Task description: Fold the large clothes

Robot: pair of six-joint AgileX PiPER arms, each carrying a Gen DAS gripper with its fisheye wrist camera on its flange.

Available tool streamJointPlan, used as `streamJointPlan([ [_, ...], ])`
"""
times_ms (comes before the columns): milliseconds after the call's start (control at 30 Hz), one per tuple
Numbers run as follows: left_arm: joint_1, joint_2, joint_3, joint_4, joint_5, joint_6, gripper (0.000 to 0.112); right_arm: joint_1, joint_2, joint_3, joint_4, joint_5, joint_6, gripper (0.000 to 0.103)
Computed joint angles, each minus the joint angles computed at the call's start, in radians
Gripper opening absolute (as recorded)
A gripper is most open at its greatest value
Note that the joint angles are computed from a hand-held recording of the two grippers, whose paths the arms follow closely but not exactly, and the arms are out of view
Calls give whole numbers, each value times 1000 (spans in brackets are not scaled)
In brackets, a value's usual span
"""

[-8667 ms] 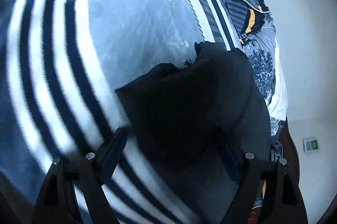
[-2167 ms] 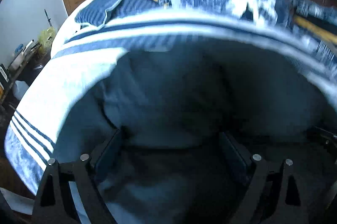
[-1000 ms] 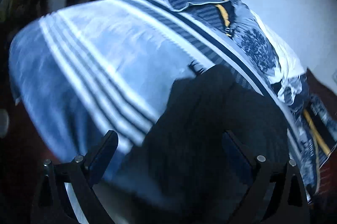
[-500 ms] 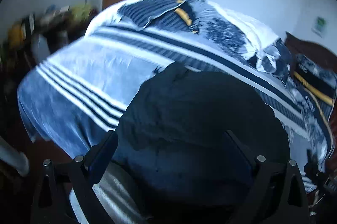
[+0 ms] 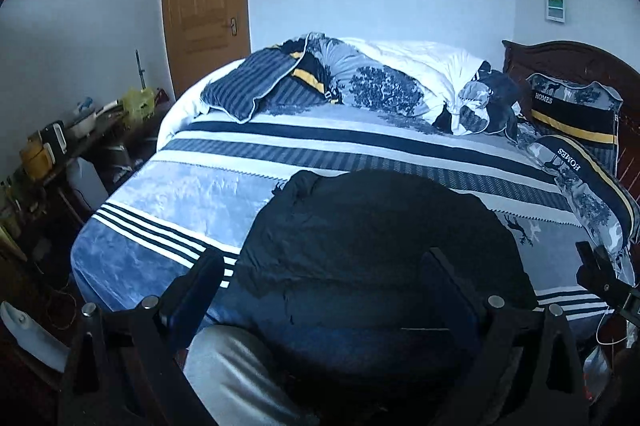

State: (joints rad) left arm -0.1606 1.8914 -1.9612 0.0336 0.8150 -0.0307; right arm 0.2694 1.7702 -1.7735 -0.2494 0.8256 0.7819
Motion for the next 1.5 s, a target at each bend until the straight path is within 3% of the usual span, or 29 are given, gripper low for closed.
streamJointPlan([
  [367, 4, -210, 243, 0, -81, 6, 99, 137, -165, 136, -187, -1, 162, 84],
  [500, -1, -243, 284, 11, -78, 2, 99, 181, -212, 180, -246, 18, 218, 84],
  [700, 8, -249, 269, -4, -30, 34, 99, 210, -213, 159, -270, 81, 238, 84],
  [1133, 0, -311, 324, 3, -62, 44, 99, 326, -194, 99, -432, 192, 292, 84],
  [1500, -11, -312, 318, 7, -48, 43, 99, 361, -178, 73, -457, 211, 271, 84],
])
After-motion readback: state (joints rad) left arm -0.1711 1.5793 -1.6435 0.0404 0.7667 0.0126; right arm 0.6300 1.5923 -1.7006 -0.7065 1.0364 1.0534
